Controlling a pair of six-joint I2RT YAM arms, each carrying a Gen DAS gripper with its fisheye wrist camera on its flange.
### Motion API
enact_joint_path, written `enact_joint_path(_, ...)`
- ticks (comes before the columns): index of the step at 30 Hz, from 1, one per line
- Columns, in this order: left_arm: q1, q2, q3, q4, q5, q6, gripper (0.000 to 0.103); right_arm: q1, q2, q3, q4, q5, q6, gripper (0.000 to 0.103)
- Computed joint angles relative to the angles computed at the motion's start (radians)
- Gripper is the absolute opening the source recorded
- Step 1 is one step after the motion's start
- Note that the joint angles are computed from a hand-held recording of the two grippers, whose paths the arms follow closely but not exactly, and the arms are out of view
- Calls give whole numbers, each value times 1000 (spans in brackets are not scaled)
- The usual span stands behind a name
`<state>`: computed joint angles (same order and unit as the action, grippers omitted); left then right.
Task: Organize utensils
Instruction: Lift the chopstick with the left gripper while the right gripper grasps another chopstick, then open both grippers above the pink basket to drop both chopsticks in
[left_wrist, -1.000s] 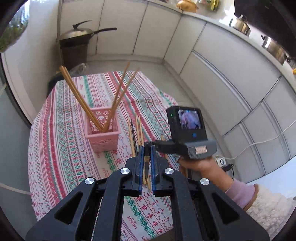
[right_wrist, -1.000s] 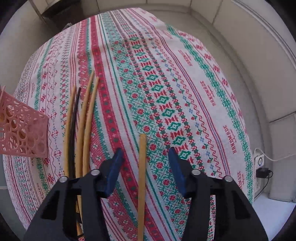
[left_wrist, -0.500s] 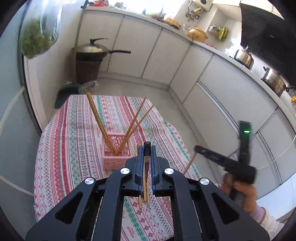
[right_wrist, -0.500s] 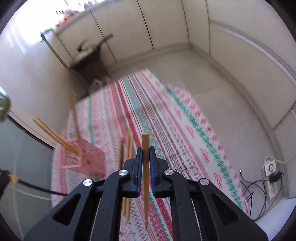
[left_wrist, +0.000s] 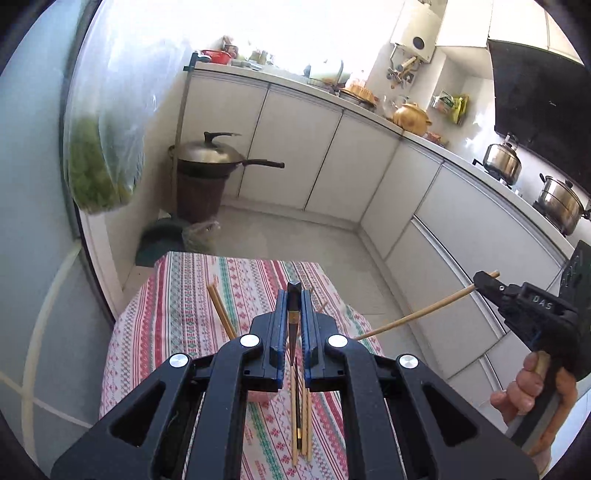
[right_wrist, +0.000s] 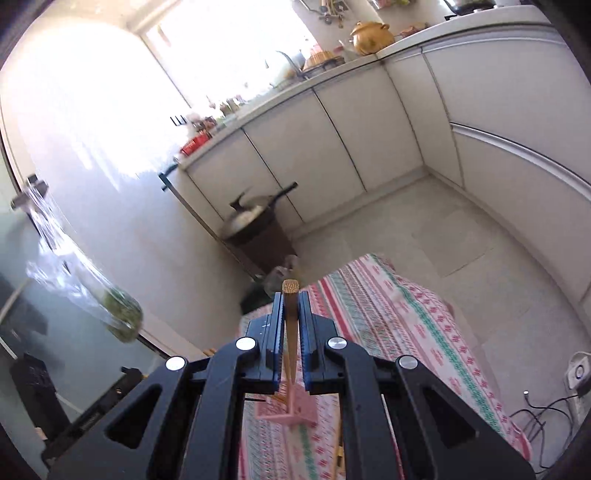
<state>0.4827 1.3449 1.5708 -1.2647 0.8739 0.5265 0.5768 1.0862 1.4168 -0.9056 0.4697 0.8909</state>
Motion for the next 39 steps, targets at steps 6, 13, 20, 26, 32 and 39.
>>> enact_joint_path(6,-59,29,-46,103,-90,-55,6,46,62,48,17,35,-10,8)
enact_joint_path(13,-122,60,-142,184,-181,-87,13,54,144,23,60,-1,-6,8)
enact_joint_path(20,-39,44,-110,195,-95,-112,23,85,188,32,58,41,-13,8)
enact_joint_path(26,-20,56,-88,184,-98,-121,26,99,229,46,63,44,-11,8)
enact_joint_path(32,-24,85,-66,169,-101,-122,26,104,301,60,103,25,-15,8)
enact_joint_path(39,-42,88,-97,191,-127,-128,27,109,387,15,196,0,-39,44)
